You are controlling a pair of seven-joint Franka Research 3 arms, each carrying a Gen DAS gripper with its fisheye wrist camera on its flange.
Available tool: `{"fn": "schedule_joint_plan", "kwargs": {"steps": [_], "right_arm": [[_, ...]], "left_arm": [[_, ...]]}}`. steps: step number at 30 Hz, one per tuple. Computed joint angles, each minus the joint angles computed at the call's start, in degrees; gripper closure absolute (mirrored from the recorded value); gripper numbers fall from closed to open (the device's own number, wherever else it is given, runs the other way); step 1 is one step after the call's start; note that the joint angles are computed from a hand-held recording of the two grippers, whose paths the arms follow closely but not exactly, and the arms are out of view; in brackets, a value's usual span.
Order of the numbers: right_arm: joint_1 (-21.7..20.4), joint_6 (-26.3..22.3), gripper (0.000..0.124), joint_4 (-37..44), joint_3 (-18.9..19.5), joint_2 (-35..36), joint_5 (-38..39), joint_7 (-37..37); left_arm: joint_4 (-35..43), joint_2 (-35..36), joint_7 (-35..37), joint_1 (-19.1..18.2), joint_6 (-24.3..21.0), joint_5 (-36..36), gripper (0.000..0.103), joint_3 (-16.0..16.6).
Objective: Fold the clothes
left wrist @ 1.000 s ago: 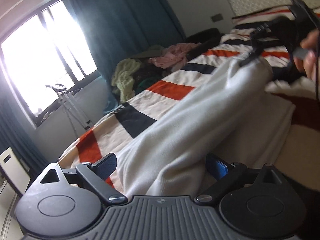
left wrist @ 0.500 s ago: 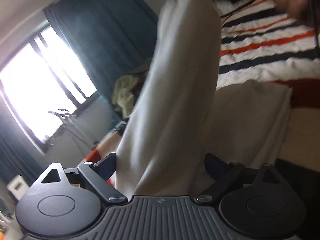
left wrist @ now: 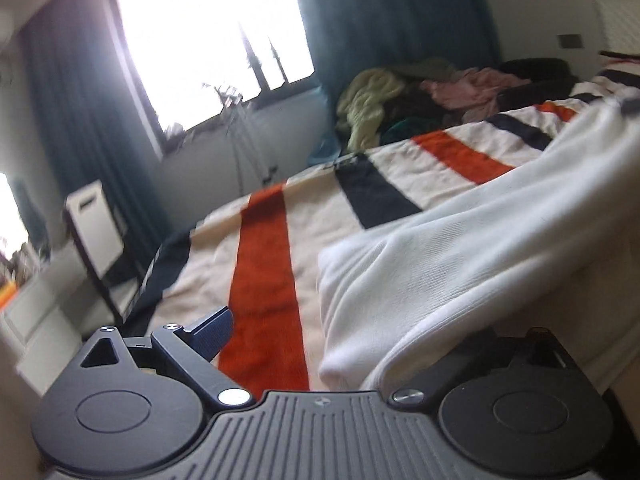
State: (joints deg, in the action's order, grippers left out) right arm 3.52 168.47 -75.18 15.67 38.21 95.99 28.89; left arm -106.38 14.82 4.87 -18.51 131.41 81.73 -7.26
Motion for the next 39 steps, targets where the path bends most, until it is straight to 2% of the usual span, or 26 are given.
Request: {"fn": "schedule_joint_plan", "kwargs": {"steps": [2, 3, 4, 5, 6, 7, 10, 11, 12, 13, 15, 17, 18, 20, 21, 22, 24, 26, 27, 28, 29, 30, 31, 33, 37, 39], "right_arm": [[1.3, -0.4, 0.072, -3.1, -2.2, -0.8, -9.0, 11.7], [3.1, -1.5, 0.071, -4.6, -5.1, -1.4, -12.4, 17.2], [6.0, -3.3, 0.07, -5.8, -9.5, -1.9, -14.8, 22.4], [7.4, -5.3, 0.071, -6.6, -11.9, -2.1, -14.7, 25.1], [7.3, -6.8, 0.071, -7.3, -12.4, -2.2, -14.7, 27.2], [6.0, -7.2, 0.073, -7.7, -10.9, -2.3, -14.0, 27.3], [6.8, -5.6, 0.079, -6.1, -10.5, -2.5, -11.7, 22.8], [6.2, -3.7, 0.08, -4.8, -8.7, -2.1, -14.1, 22.2], [6.8, -3.1, 0.08, -2.6, -8.8, -1.2, -16.1, 22.4], [8.5, -4.2, 0.081, 0.5, -10.7, -0.1, -17.1, 23.1], [8.7, -6.5, 0.084, 7.7, -10.4, 2.9, -21.3, 25.3], [6.9, -7.9, 0.086, 15.5, -6.0, 5.9, -21.5, 19.8], [4.6, -8.0, 0.086, 18.0, -1.1, 6.7, -19.7, 12.6], [1.4, -9.9, 0.091, 18.5, 5.2, 5.9, -12.5, -4.1], [0.3, -9.7, 0.091, 17.7, 7.1, 5.4, -11.6, -8.4], [-0.4, -9.0, 0.091, 16.7, 8.2, 4.8, -10.9, -11.6], [-0.3, -7.0, 0.09, 12.7, 6.3, 3.0, -6.2, -15.7], [-1.0, -1.0, 0.087, 5.6, 5.4, 1.6, -10.1, -7.9], [0.4, 1.3, 0.085, 2.2, 2.3, 1.2, -15.9, 1.7], [3.0, 1.9, 0.084, -1.1, -2.7, 0.8, -21.3, 11.7], [5.2, -0.7, 0.072, -3.6, -7.7, 0.7, -24.6, 21.8], [6.8, -6.1, 0.063, -5.1, -12.4, 1.2, -27.4, 31.8], [7.5, -10.4, 0.061, -4.8, -15.2, 1.7, -26.5, 37.8], [6.3, -13.0, 0.052, -3.7, -15.2, 1.8, -22.6, 39.4], [5.7, -10.9, 0.051, -3.6, -12.8, 1.7, -25.5, 38.1], [3.8, -12.4, 0.051, -3.9, -11.0, 1.8, -24.4, 38.7]], "left_arm": [[0.0, -0.2, -1.0, 0.1, -0.7, -2.8, 0.005, -0.3], [-0.5, -0.8, -1.6, 0.3, -0.6, -4.4, 0.005, -0.4], [-0.9, -1.3, -2.2, 0.5, -0.6, -5.7, 0.005, -0.5], [-0.9, -1.3, -2.6, 0.5, -0.6, -6.3, 0.005, -0.5], [-0.8, -1.3, -2.7, 0.5, -0.7, -6.8, 0.005, -0.6], [-0.3, -1.1, -2.2, 0.4, -1.2, -6.9, 0.005, -0.6], [0.3, -0.6, -3.0, -0.2, -2.5, -6.1, 0.004, -0.6], [0.2, -0.7, -4.1, -0.3, -2.5, -6.2, 0.004, -0.5], [-0.1, -0.8, -5.7, 0.0, -1.9, -6.7, 0.004, -0.4], [-0.3, -1.0, -7.2, 0.2, -1.4, -7.2, 0.004, -0.4], [-0.9, -1.5, -9.4, 0.6, -0.6, -7.9, 0.004, -0.3], [-1.7, -2.3, -11.1, 1.0, 0.1, -7.8, 0.004, -0.3], [-2.1, -2.7, -12.2, 1.1, 0.3, -7.6, 0.004, -0.3], [-2.8, -3.3, -14.3, 1.4, 0.7, -7.4, 0.004, -0.4], [-2.9, -3.4, -14.6, 1.4, 0.5, -7.6, 0.004, -0.6], [-3.0, -3.4, -14.8, 1.5, 0.3, -8.1, 0.004, -0.8], [-3.3, -3.5, -14.1, 2.1, 1.2, -10.9, 0.004, -1.1], [-3.8, -3.4, -12.7, 2.9, 3.4, -14.6, 0.004, -1.3], [-4.1, -3.4, -11.9, 3.2, 4.5, -16.6, 0.003, -1.4], [-4.4, -3.5, -11.2, 3.5, 5.4, -18.4, 0.003, -1.4], [-4.7, -3.7, -11.0, 3.7, 6.0, -19.8, 0.003, -1.4], [-5.1, -3.9, -10.7, 3.9, 6.5, -21.2, 0.003, -1.4], [-5.5, -4.1, -10.5, 4.0, 7.1, -22.3, 0.003, -1.3], [-6.4, -4.7, -11.1, 4.3, 8.2, -23.4, 0.002, -1.1], [-8.2, -5.6, -12.3, 5.4, 11.0, -26.1, 0.0, -0.8], [-8.4, -5.7, -12.6, 5.4, 10.9, -26.1, 0.0, -0.8]]}}
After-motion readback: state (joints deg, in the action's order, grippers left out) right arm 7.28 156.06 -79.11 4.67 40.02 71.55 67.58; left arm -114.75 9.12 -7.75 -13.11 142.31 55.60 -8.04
